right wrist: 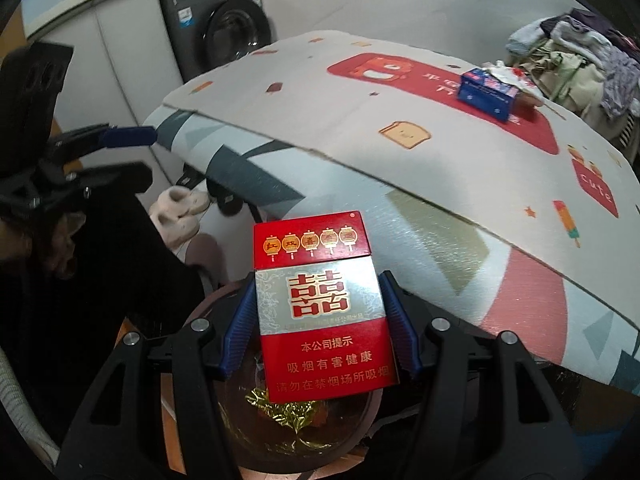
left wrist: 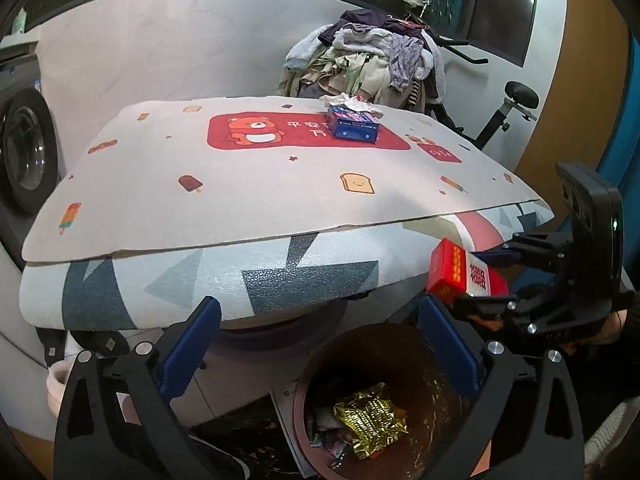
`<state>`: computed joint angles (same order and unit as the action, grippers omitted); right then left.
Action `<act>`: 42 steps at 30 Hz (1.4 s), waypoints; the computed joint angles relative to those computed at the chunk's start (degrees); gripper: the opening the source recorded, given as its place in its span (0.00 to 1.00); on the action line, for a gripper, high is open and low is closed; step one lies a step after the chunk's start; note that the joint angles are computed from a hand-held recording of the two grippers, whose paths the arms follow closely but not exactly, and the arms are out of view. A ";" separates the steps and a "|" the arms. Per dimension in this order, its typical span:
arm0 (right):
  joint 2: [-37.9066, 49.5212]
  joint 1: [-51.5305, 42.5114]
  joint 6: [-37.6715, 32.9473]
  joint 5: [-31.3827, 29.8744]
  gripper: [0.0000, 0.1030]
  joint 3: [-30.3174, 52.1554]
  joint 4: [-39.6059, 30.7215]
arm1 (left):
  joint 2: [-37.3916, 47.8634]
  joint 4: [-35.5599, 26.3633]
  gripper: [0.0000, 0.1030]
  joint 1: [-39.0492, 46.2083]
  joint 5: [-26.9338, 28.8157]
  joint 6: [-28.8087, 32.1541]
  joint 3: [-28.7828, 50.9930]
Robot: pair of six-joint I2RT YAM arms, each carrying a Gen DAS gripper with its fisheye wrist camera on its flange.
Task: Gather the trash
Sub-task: 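Open the left gripper over the brown bin while the right gripper drops the red box in, then move both grippers back over the table toward the blue milk box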
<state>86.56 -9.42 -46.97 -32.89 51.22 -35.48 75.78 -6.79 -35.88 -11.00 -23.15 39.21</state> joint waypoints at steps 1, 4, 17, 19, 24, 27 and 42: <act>0.07 0.28 -0.28 0.27 0.59 -0.01 -0.29 | 0.16 0.15 0.94 0.52 1.20 -0.10 -0.07; 0.55 0.68 -0.60 0.93 0.59 0.21 -0.70 | 1.00 -0.16 0.94 1.38 2.76 -0.49 0.17; 0.96 3.04 -1.67 4.08 0.60 -0.45 -0.56 | 2.65 -1.41 0.94 0.82 1.50 -0.78 1.29; 0.89 3.31 -1.68 4.48 0.60 -0.59 -0.39 | 2.74 -1.45 0.94 1.01 1.63 -0.90 1.33; 0.00 3.43 -0.91 4.77 0.92 -1.30 0.95 | 2.80 -1.61 0.94 0.99 1.59 -0.80 1.38; 0.38 3.53 0.74 6.05 0.94 -1.25 2.06 | 2.82 -1.64 0.94 1.01 1.58 -0.81 1.32; 1.71 3.71 3.59 8.05 0.94 -0.28 3.14 | 3.90 -2.47 0.94 1.74 2.36 -0.05 2.61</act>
<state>88.27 -5.71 -43.38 -24.85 50.94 -32.34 79.67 -9.27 -34.14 -8.64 -23.20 41.82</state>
